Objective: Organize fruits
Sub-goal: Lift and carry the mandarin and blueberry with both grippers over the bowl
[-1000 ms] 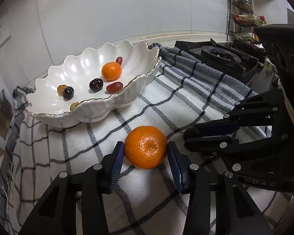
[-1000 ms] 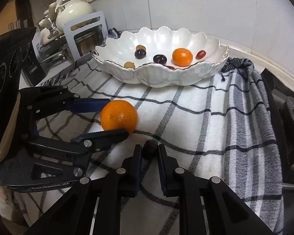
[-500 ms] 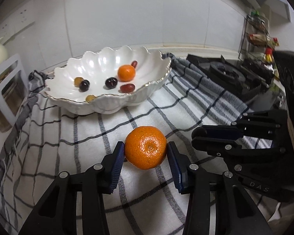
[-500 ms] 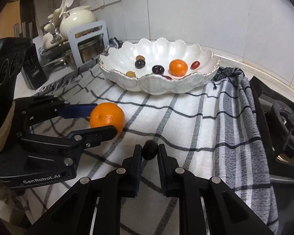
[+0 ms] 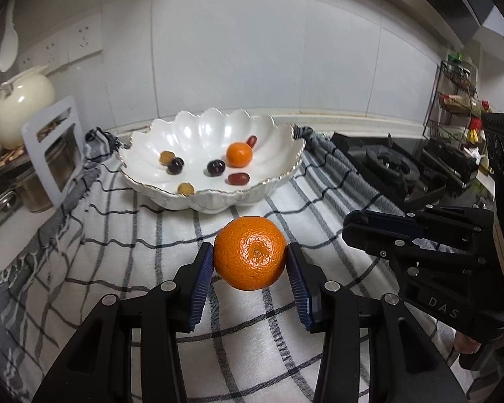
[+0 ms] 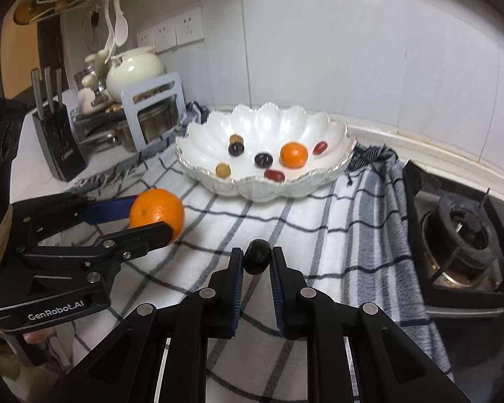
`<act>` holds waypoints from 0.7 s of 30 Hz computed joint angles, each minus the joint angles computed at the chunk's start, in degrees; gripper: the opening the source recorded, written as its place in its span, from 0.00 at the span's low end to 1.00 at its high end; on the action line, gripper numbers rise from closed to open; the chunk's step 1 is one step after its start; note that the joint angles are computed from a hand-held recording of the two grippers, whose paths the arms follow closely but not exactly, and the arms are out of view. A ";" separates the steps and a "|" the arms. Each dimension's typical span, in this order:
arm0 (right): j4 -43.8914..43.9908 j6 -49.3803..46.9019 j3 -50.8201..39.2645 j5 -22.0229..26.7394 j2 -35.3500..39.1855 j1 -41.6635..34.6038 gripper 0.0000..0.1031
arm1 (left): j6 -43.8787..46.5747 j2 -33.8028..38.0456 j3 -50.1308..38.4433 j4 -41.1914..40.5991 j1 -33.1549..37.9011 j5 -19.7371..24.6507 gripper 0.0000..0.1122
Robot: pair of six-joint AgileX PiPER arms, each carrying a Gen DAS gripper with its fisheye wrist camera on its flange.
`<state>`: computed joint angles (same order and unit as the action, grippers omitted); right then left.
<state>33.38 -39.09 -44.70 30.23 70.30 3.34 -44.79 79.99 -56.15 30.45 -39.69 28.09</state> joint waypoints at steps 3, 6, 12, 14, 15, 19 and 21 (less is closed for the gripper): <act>-0.24 0.86 -0.73 0.24 -1.17 -0.22 0.18 | -4.18 -1.57 -0.19 3.10 -0.99 1.81 0.39; -0.78 2.27 -1.98 0.48 -1.88 -0.35 0.18 | -6.17 -2.46 -1.01 4.39 -1.05 3.58 0.39; -4.01 6.59 -5.44 -0.26 -1.20 0.82 0.18 | -8.56 -2.69 -4.06 6.69 -0.43 6.42 0.39; -3.80 6.65 -7.09 -0.27 -0.35 0.95 0.18 | -9.03 -2.39 -5.31 7.73 -0.18 7.15 0.39; -3.98 7.03 -7.92 -0.41 0.19 1.09 0.18 | -9.36 -2.09 -5.99 8.35 -0.08 7.67 0.39; -3.09 7.08 -12.26 0.09 3.59 0.92 0.18 | -6.81 -0.53 -8.86 6.92 1.91 7.40 0.39; -3.04 7.47 -14.01 0.07 5.30 0.84 0.18 | -6.10 0.59 -10.22 6.21 2.94 7.11 0.39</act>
